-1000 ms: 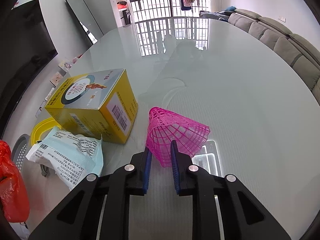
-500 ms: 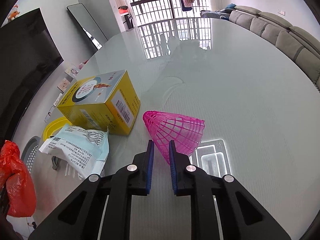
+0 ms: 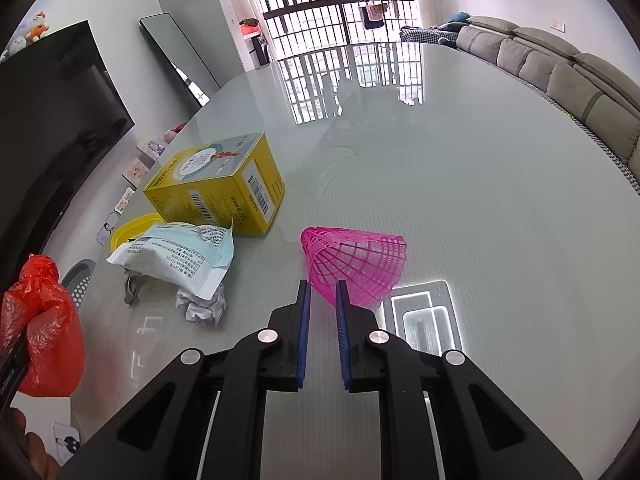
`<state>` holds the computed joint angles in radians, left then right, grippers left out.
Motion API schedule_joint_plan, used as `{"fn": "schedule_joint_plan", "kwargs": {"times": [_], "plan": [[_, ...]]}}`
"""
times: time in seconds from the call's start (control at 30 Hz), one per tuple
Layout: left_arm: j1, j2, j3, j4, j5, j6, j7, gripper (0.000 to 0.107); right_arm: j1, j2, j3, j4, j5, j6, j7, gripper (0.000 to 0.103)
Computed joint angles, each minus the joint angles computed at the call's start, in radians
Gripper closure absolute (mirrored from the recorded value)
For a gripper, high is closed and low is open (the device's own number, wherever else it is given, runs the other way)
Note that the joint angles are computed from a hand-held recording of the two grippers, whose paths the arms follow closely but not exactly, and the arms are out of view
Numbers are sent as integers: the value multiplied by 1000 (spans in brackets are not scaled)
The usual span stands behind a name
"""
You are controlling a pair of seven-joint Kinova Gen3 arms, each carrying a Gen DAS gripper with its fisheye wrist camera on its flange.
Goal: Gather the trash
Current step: 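Lift the pink mesh cone with the right tool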
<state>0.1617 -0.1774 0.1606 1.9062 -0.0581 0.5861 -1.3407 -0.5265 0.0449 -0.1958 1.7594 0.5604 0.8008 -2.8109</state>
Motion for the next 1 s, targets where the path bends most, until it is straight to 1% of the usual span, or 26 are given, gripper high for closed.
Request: {"fn": "schedule_joint_plan", "kwargs": {"times": [0.13,0.4,0.5,0.53,0.57,0.6,0.63,0.67,0.73,0.77,0.87,1.0], "plan": [[-1,-9,-4,5,2,2,-7,94,3,-18,-5,27,-10,-18,-4,90],[-12,-27,6,11,-12,5,10,94,47,-52,-7,69,-85,-64,65,90],[-10,-26,4,12,-10,4,5,94,59,-65,-12,88,-86,-79,64,90],[-10,-27,8,13,-11,5,7,94,63,-72,-15,95,-84,-84,60,86],[-9,-25,8,12,-11,5,7,94,66,-77,-19,99,-82,-85,54,77],[-9,-24,11,12,-12,6,9,94,70,-84,-23,106,-75,-88,45,73],[-7,-22,9,11,-11,6,7,94,73,-91,-29,112,-65,-88,34,64],[-7,-19,8,10,-10,6,6,94,75,-98,-35,117,-51,-88,21,53],[-5,-16,4,9,-6,5,1,94,82,-110,-48,126,-20,-92,-3,43],[-4,-13,2,8,-4,5,0,94,85,-112,-53,128,-9,-93,-10,40],[-3,-6,1,5,-1,5,-3,94,95,-103,-47,115,-24,-95,26,32],[-4,0,0,5,-2,4,1,94,103,-75,-28,90,-65,-97,85,28]]}}
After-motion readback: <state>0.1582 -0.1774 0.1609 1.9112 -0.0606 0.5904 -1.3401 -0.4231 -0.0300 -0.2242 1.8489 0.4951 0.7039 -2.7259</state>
